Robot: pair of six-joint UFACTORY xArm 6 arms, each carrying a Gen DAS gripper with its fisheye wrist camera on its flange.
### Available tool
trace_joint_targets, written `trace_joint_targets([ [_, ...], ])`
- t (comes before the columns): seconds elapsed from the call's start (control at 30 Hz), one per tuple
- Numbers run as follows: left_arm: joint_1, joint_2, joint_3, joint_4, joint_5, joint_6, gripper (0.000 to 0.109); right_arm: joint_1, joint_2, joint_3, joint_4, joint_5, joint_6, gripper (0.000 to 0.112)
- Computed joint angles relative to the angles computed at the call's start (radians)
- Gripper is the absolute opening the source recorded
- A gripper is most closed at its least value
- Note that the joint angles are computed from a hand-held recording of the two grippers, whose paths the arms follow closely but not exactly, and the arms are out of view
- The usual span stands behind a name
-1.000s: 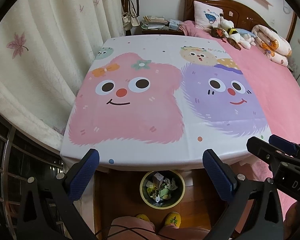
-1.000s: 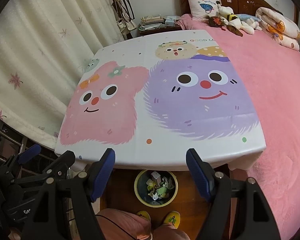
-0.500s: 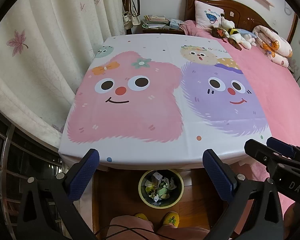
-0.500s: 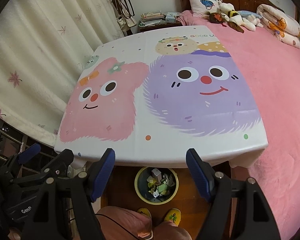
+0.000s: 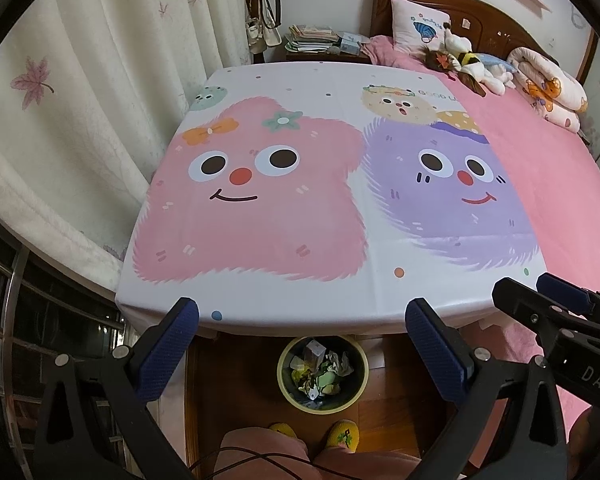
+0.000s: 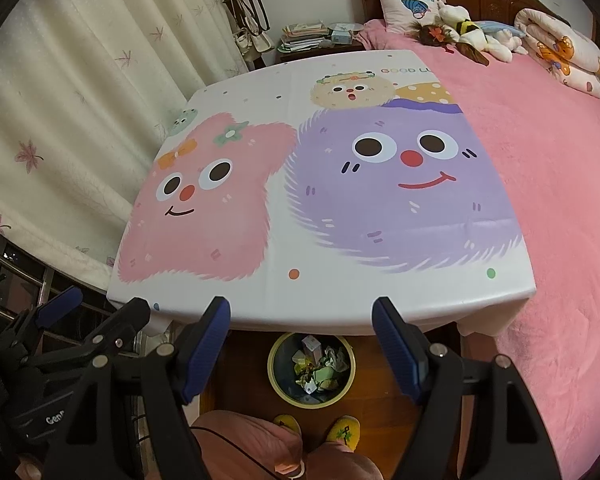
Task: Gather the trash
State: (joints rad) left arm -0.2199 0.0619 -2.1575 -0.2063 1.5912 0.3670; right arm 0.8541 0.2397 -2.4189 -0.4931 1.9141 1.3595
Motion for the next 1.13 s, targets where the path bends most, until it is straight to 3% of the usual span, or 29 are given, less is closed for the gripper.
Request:
trace_joint_targets([
  [0.6,0.005,0.018,-0.022,0.006,0.023,0.006,0.102,-0.001,-0.053,0.094,0.015,-0.041,0.018,0.074],
  [1.13,0.016,0.006,-0.004,0.004,0.023,0.017,0.102,0.000,-0.030,0.059,0.011,-0.027,0.019,0.074],
])
